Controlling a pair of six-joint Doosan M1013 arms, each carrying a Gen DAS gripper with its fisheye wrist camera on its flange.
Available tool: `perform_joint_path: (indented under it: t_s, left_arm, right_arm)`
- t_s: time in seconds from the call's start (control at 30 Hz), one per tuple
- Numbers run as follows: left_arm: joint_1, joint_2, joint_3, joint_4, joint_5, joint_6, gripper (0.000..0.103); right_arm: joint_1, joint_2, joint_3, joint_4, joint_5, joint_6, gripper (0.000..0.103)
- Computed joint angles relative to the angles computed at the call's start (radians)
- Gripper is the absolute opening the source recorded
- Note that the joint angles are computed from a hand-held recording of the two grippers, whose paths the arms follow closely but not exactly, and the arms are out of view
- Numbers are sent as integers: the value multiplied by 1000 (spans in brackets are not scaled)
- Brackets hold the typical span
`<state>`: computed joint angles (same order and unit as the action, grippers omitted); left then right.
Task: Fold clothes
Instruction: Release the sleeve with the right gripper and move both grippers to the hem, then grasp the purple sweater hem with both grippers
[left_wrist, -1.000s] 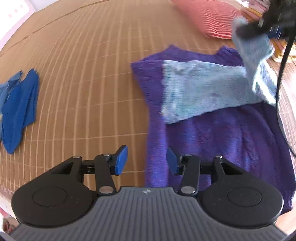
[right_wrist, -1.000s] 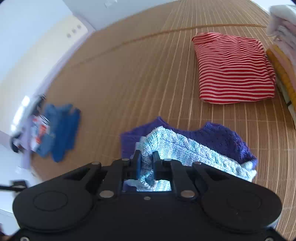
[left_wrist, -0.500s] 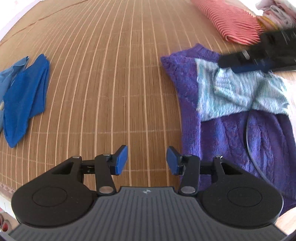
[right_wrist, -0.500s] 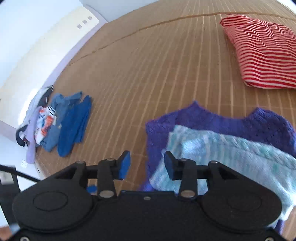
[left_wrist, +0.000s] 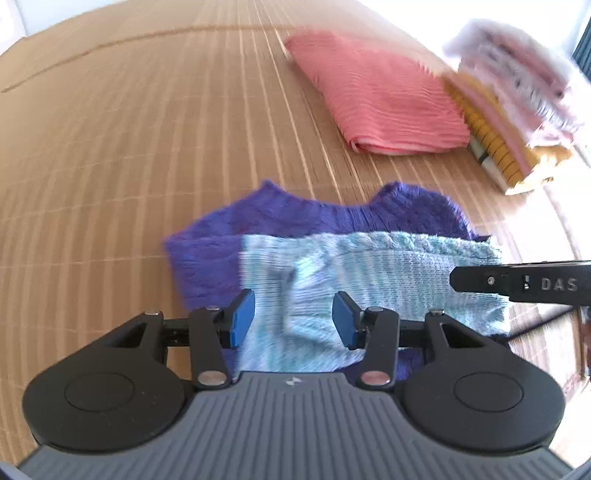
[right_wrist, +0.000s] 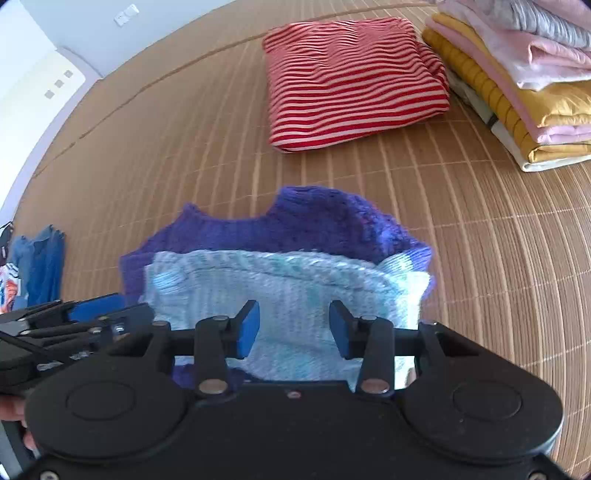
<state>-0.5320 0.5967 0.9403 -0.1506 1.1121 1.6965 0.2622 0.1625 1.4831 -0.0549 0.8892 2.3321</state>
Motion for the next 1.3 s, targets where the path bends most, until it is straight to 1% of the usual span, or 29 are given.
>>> perform_joint_path:
  t_s: [0.03, 0.07, 0.13, 0.17, 0.2, 0.27, 0.3, 0.37, 0.47, 0.53, 0.6, 0.63, 0.67, 0.77, 0.87, 0.93, 0.97, 1.03, 1.17, 1.3]
  left_arm:
    - [-11, 16, -16, 30, 26, -2, 53]
    - [-20, 25, -22, 59, 37, 6, 55]
    - [-33, 17, 7, 99, -4, 40, 59]
    - [-38, 13, 16, 114, -17, 53, 61]
    - [-41, 11, 20, 122, -24, 58, 61]
    - [-44, 10, 26, 128, -33, 56, 63]
    - [-42, 10, 25, 123, -33, 52, 63]
    - [-37, 8, 27, 109, -34, 52, 63]
    - [-29, -4, 37, 95, -21, 67, 64]
    - [-20, -14, 42, 80, 9, 78, 64]
    - [-6, -46, 78, 57, 25, 98, 64]
    - [2, -63, 98, 45, 32, 109, 64]
    - [10, -79, 114, 35, 57, 112, 65]
    - [33, -125, 170, 10, 150, 86, 66]
    - [41, -179, 247, 29, 195, 40, 66]
    - [40, -212, 295, 54, 207, 22, 67]
    - [40, -224, 314, 63, 209, 10, 71]
    - [37, -244, 350, 84, 204, -19, 73]
    - [36, -251, 379, 73, 207, -19, 73]
    - [38, -252, 395, 42, 205, -28, 73]
  right_arm:
    - [-1, 4, -1, -7, 6, -10, 45]
    - [-2, 12, -4, -17, 18, -22, 45]
    - [-4, 26, -7, -20, 34, -65, 46]
    - [-7, 29, -2, -6, 26, -99, 48]
    - [-10, 32, 2, 8, 19, -133, 60]
    - [-21, 31, 13, 73, -7, -223, 76]
    - [-19, 33, 11, 79, -6, -249, 78]
    - [-8, 36, 5, 56, 9, -297, 78]
    - [-17, 12, 31, 95, -27, -342, 77]
    - [-42, -26, 72, 194, -79, -361, 77]
    - [-72, -68, 117, 317, -130, -389, 77]
    - [-82, -88, 137, 350, -140, -390, 77]
    - [-84, -108, 155, 344, -136, -365, 77]
    - [-72, -169, 205, 288, -103, -260, 77]
    - [-43, -212, 242, 230, -34, -168, 77]
    - [-17, -227, 261, 215, 4, -114, 77]
    - [-3, -235, 271, 210, 21, -87, 77]
    - [26, -245, 286, 202, 45, -51, 77]
    - [76, -233, 286, 159, 77, -47, 76]
    - [92, -215, 269, 138, 93, -65, 76]
